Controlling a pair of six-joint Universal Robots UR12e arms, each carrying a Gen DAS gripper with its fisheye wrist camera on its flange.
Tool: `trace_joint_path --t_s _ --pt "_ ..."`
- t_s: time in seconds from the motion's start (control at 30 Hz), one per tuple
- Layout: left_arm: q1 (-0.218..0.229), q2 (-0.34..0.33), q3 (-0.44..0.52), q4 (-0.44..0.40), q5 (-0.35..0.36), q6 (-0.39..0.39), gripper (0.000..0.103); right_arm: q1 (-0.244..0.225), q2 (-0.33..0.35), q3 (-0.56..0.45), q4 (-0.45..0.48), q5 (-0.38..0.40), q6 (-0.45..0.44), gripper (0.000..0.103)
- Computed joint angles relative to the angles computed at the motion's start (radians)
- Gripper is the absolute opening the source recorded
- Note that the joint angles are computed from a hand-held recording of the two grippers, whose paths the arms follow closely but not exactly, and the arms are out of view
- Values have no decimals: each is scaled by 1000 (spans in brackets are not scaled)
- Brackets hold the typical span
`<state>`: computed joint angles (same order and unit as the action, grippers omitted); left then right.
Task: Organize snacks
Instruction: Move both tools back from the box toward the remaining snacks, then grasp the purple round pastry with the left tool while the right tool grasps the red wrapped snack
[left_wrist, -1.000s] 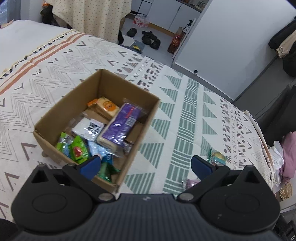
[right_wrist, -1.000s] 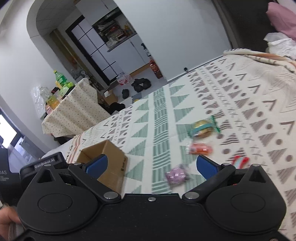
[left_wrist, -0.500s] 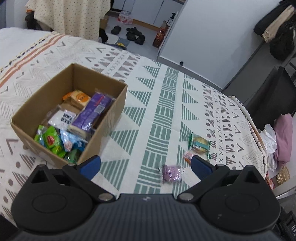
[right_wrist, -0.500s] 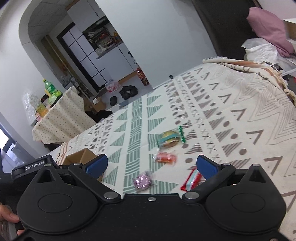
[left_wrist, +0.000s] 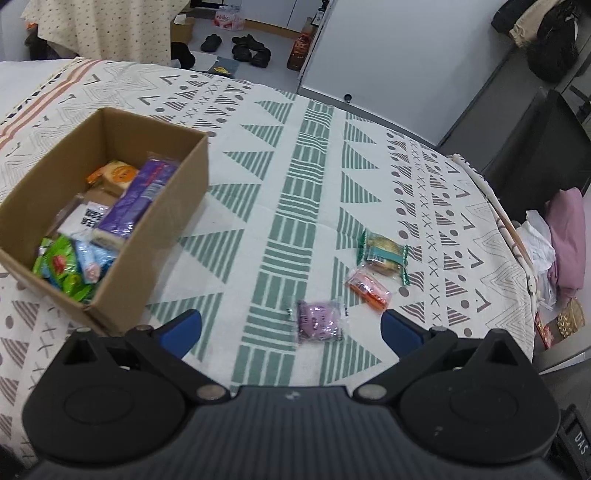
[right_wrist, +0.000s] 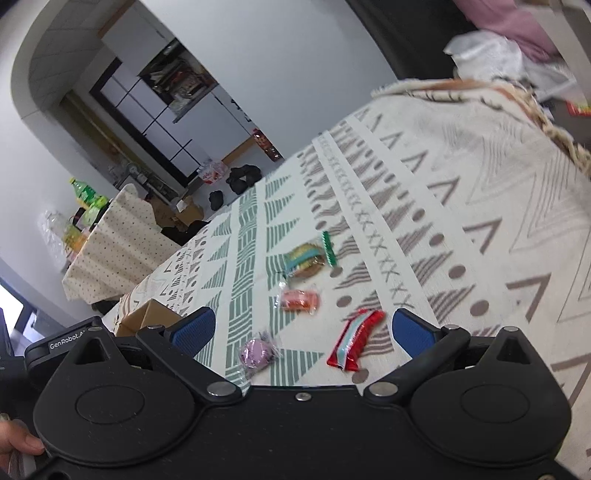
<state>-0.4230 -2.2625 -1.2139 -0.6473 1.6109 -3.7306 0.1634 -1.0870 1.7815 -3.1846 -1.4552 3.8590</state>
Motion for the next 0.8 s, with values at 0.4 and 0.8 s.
trace_joint_path --t_s 0.4,0.8 --pt "-13 -86 109 -76 -18 -1 90 -24 43 -25 59 67 79 84" --pt "-19 -163 201 -165 -48 2 73 -27 85 -68 119 82 92 76"
